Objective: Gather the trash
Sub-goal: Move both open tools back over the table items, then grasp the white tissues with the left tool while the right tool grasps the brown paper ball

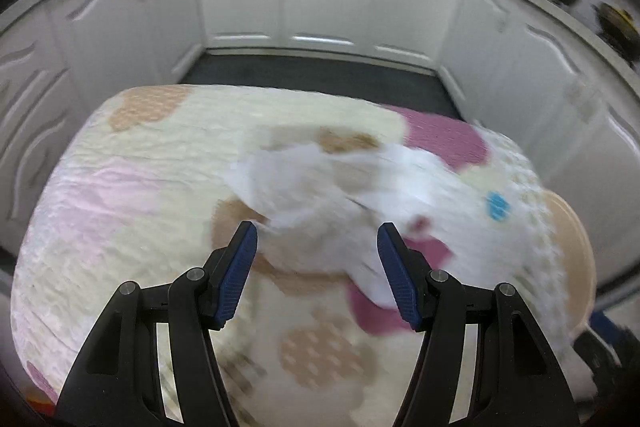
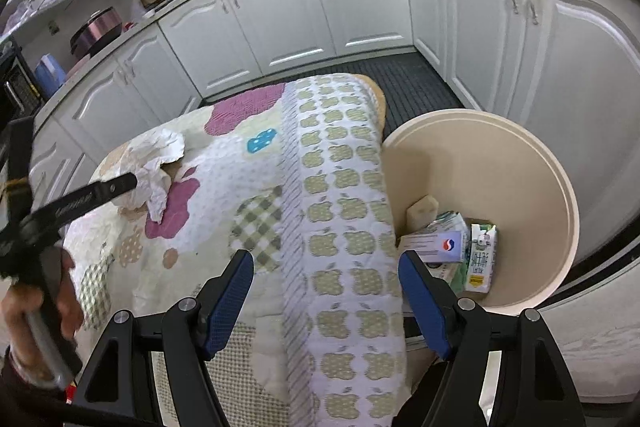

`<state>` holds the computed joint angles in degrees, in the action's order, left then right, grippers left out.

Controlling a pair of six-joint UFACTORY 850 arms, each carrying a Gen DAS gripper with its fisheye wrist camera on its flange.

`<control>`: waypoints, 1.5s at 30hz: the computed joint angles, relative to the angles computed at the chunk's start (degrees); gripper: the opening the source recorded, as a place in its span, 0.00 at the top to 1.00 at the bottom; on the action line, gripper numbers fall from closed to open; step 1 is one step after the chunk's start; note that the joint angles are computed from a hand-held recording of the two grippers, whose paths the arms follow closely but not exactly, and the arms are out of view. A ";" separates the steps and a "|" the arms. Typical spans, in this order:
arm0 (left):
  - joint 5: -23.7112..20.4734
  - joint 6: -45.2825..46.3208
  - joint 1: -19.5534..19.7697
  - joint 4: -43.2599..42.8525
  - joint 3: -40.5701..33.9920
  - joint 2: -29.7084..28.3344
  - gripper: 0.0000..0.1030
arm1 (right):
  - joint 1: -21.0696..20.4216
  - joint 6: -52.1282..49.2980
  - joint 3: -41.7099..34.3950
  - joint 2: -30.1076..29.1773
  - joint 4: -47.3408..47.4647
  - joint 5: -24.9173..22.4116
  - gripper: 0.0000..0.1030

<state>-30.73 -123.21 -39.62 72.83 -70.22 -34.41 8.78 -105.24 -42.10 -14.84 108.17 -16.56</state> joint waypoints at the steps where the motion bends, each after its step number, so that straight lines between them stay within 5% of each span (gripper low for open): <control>1: -0.47 0.80 0.49 -1.06 -0.65 -0.78 0.40 | 0.07 0.20 -0.14 -0.18 -0.19 0.03 0.29; 5: 3.54 6.16 2.31 -4.27 -2.56 -3.16 0.41 | 0.41 1.99 -0.84 -0.83 -1.69 0.23 0.29; 6: 4.13 6.34 2.29 -3.77 -2.44 -3.24 0.48 | 0.46 2.15 -0.79 -0.75 -1.90 0.27 0.29; 7: 4.83 4.33 2.12 -0.95 -1.60 -2.82 0.67 | 0.62 2.29 -0.80 -0.69 -1.99 0.39 0.29; 8: 5.18 4.46 1.98 -0.24 -1.02 -2.39 0.76 | 0.71 2.49 -0.90 -0.73 -2.20 0.44 0.29; 11: 7.73 1.42 2.01 3.93 2.30 0.30 0.87 | 1.43 4.23 -1.78 -1.33 -3.79 0.28 0.29; 23: 9.46 -7.51 3.10 12.13 18.80 14.49 0.88 | 8.19 12.09 -8.79 -7.10 -12.42 -3.49 0.29; 38: 13.04 -18.31 6.30 18.41 22.72 14.67 0.88 | 16.44 20.29 -29.68 -22.68 -20.41 -3.42 0.26; 41: 13.90 -15.79 6.79 16.72 21.78 13.56 0.88 | 15.77 25.47 -32.22 -25.15 -23.32 -6.64 0.61; 45: 14.57 -20.53 7.72 20.94 22.17 13.37 0.79 | 14.99 16.61 -28.29 -22.20 -15.86 -7.61 0.72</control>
